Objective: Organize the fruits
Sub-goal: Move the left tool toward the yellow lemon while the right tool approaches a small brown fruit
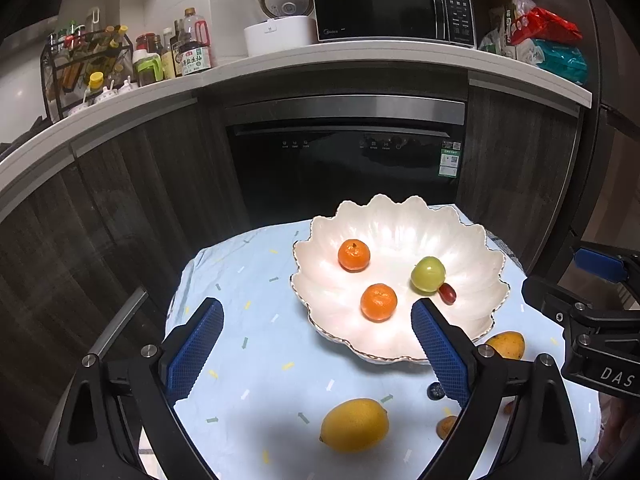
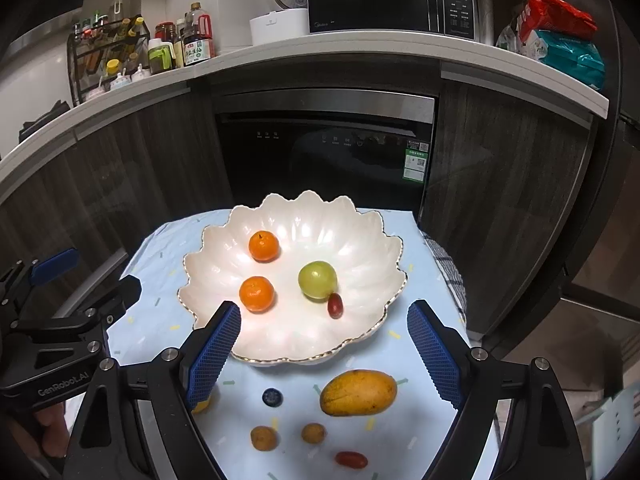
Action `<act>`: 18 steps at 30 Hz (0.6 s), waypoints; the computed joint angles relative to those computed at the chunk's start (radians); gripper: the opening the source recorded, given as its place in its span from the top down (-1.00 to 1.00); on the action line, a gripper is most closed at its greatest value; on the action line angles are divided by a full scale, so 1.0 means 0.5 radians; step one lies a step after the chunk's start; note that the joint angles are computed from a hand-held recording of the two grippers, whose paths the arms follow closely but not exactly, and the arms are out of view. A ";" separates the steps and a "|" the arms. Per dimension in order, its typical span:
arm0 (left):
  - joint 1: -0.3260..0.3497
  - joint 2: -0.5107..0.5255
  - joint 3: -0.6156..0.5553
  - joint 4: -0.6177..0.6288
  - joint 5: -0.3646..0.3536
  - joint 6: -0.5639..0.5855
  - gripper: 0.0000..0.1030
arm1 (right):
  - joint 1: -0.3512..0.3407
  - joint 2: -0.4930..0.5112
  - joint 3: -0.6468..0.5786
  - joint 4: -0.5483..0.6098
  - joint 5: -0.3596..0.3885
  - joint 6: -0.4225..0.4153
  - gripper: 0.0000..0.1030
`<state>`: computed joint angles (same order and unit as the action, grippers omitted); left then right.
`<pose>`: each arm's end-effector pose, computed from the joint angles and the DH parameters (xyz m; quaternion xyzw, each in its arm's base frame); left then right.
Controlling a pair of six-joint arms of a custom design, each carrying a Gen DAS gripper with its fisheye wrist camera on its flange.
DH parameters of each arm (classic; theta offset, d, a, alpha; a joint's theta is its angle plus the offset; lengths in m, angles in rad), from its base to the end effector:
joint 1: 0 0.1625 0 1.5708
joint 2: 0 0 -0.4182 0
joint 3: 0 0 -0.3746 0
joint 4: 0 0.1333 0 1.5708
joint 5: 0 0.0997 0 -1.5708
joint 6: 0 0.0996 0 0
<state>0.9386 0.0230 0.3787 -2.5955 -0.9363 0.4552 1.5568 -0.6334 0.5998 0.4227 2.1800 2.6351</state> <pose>-0.3711 -0.8322 -0.0006 0.3860 0.8234 -0.3163 0.2700 0.0658 -0.7502 0.2994 0.0311 -0.8091 0.4494 0.3774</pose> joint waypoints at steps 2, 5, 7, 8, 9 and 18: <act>-0.003 -0.031 0.062 -0.031 -0.002 -0.003 -0.87 | 0.002 -0.023 0.041 -0.028 0.000 -0.002 -0.67; -0.008 -0.071 0.150 -0.079 0.001 0.002 -0.87 | 0.005 -0.060 0.115 -0.077 0.002 -0.006 -0.67; -0.009 -0.095 0.201 -0.103 -0.006 0.004 -0.87 | 0.008 -0.086 0.166 -0.113 0.002 -0.012 -0.67; -0.009 -0.103 0.220 -0.112 -0.009 0.007 -0.87 | 0.009 -0.095 0.184 -0.127 0.002 -0.016 -0.67; -0.009 -0.112 0.238 -0.120 -0.012 0.007 -0.87 | 0.009 -0.104 0.202 -0.139 -0.002 -0.022 -0.67; -0.014 -0.186 0.406 -0.204 -0.022 0.023 -0.87 | 0.023 -0.206 0.436 -0.358 0.035 -0.141 -0.67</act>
